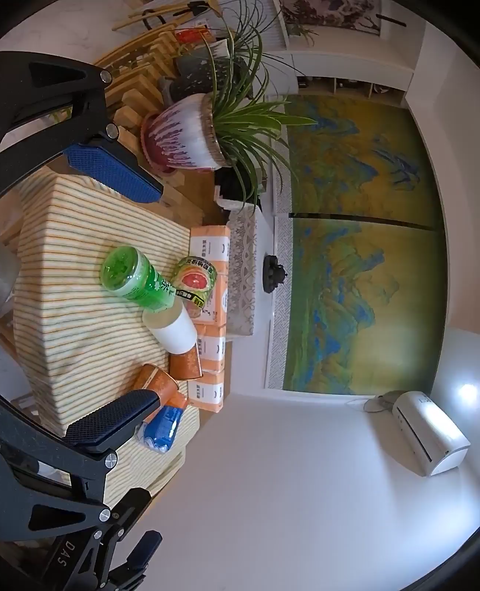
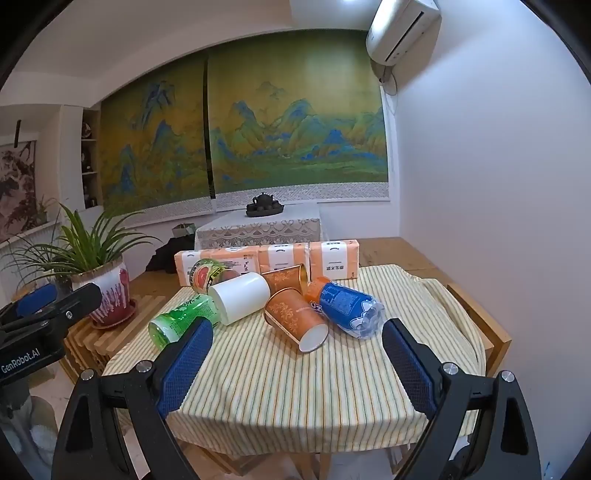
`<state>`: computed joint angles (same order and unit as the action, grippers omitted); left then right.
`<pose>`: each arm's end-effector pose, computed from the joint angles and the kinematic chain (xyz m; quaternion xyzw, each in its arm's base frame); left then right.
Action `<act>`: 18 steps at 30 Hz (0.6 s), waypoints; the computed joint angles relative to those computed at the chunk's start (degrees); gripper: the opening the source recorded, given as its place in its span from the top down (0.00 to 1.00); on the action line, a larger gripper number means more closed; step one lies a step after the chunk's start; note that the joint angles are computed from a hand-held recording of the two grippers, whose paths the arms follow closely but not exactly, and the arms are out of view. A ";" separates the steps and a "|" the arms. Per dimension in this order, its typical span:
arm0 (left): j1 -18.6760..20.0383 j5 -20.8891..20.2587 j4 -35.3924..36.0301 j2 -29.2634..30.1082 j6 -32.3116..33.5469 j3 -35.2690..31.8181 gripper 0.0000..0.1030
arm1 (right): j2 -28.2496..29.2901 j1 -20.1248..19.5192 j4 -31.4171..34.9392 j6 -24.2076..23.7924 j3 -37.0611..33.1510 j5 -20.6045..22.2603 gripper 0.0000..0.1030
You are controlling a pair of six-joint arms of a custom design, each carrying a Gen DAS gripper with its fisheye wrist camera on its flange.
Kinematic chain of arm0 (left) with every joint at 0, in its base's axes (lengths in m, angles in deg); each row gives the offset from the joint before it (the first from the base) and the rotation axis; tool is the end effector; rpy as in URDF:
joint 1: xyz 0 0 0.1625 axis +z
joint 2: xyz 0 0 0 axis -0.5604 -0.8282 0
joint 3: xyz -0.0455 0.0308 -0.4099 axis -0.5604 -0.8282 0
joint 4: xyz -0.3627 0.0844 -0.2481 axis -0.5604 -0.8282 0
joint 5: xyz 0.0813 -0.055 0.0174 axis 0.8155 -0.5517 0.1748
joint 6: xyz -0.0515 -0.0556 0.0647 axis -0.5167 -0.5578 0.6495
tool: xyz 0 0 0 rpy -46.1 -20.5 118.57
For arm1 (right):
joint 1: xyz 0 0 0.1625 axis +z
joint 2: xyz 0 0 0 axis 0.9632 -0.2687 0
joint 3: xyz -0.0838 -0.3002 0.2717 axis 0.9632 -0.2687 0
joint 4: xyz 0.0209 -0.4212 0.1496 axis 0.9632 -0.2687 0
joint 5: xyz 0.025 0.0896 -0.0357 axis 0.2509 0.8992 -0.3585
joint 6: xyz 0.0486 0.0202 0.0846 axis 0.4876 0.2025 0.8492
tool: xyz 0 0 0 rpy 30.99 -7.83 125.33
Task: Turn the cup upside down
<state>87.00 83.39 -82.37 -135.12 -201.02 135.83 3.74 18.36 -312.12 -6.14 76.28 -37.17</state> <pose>-0.2127 -0.6250 0.1236 0.2003 0.7521 -0.5583 0.2871 0.1436 -0.6612 0.1123 0.2196 -0.7704 0.5365 0.2654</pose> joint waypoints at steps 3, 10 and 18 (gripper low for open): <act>-0.47 -0.32 1.22 1.91 -0.49 -1.33 0.01 | -0.01 0.05 0.27 0.01 -0.08 -0.26 0.12; -0.08 0.12 1.34 2.10 -0.50 -1.50 0.01 | 0.24 0.14 -0.48 -0.54 -0.21 -0.01 0.12; 0.18 0.09 1.58 2.53 -0.29 -1.82 0.01 | 0.07 0.05 -0.92 -0.94 -0.15 0.27 0.12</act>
<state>87.19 83.48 -80.79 -132.58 -201.31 134.01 3.81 18.41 -313.04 -7.08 76.12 -36.90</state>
